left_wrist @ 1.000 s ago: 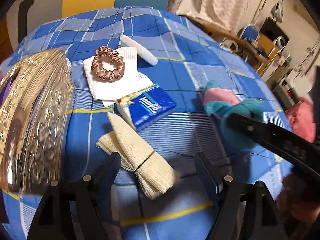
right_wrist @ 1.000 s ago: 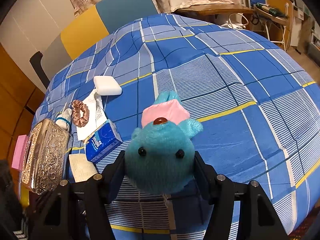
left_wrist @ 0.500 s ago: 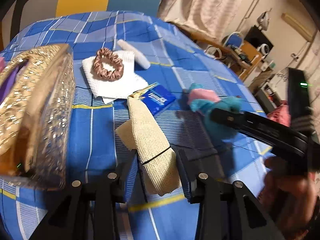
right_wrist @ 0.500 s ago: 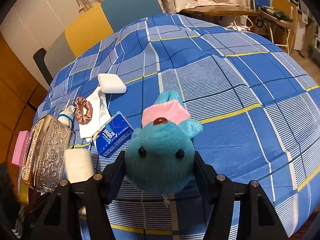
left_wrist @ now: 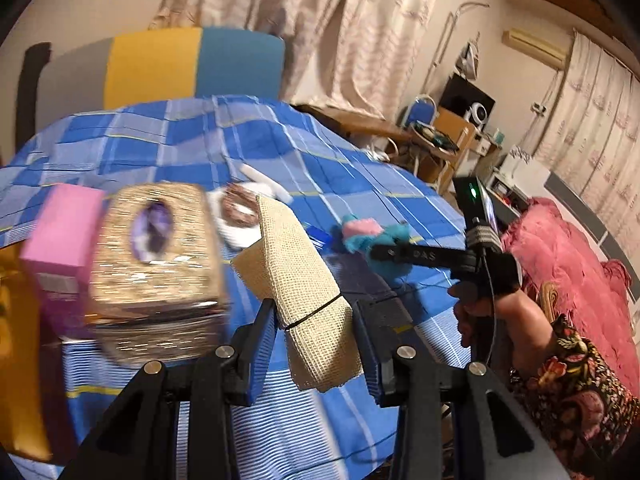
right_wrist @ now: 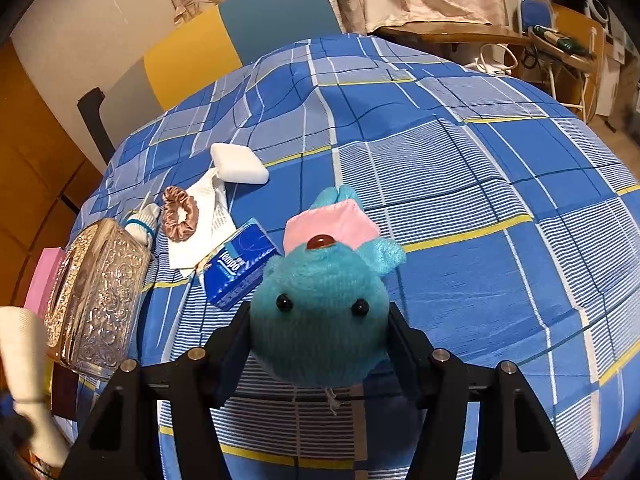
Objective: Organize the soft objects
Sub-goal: 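Release the beige cloth into the gold tray with the left tool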
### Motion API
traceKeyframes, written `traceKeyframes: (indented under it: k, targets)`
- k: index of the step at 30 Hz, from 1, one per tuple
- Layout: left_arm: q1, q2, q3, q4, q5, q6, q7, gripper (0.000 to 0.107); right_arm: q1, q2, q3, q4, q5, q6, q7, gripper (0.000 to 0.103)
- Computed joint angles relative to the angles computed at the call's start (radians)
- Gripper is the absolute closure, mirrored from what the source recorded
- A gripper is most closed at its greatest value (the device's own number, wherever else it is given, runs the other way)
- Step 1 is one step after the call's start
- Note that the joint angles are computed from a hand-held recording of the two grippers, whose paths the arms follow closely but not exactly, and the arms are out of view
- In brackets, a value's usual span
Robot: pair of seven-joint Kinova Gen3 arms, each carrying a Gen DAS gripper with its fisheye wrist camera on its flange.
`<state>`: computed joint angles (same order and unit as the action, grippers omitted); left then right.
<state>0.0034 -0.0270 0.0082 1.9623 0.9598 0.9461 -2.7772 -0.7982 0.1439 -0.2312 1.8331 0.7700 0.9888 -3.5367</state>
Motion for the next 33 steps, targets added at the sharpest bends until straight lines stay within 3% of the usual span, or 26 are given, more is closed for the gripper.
traceKeyframes:
  k: [6, 12, 22, 33]
  targets:
    - [-0.115, 0.015, -0.090, -0.051, 0.010, 0.096, -0.025, 0.069, -0.017, -0.004, -0.006, 0.013, 0.038, 0.007, -0.043, 0.040]
    - [-0.229, 0.106, -0.109, -0.149, 0.006, 0.124, 0.012, 0.069, -0.048, 0.010, -0.019, -0.001, 0.103, 0.062, -0.066, 0.040]
    - [-0.356, 0.329, -0.042, -0.368, -0.127, 0.128, 0.196, 0.068, -0.126, 0.046, -0.028, -0.042, 0.123, 0.206, -0.158, 0.041]
    - [-0.344, 0.560, 0.027, -0.642, -0.394, 0.119, 0.409, 0.068, -0.242, 0.080, -0.039, -0.149, 0.166, 0.367, -0.192, 0.041]
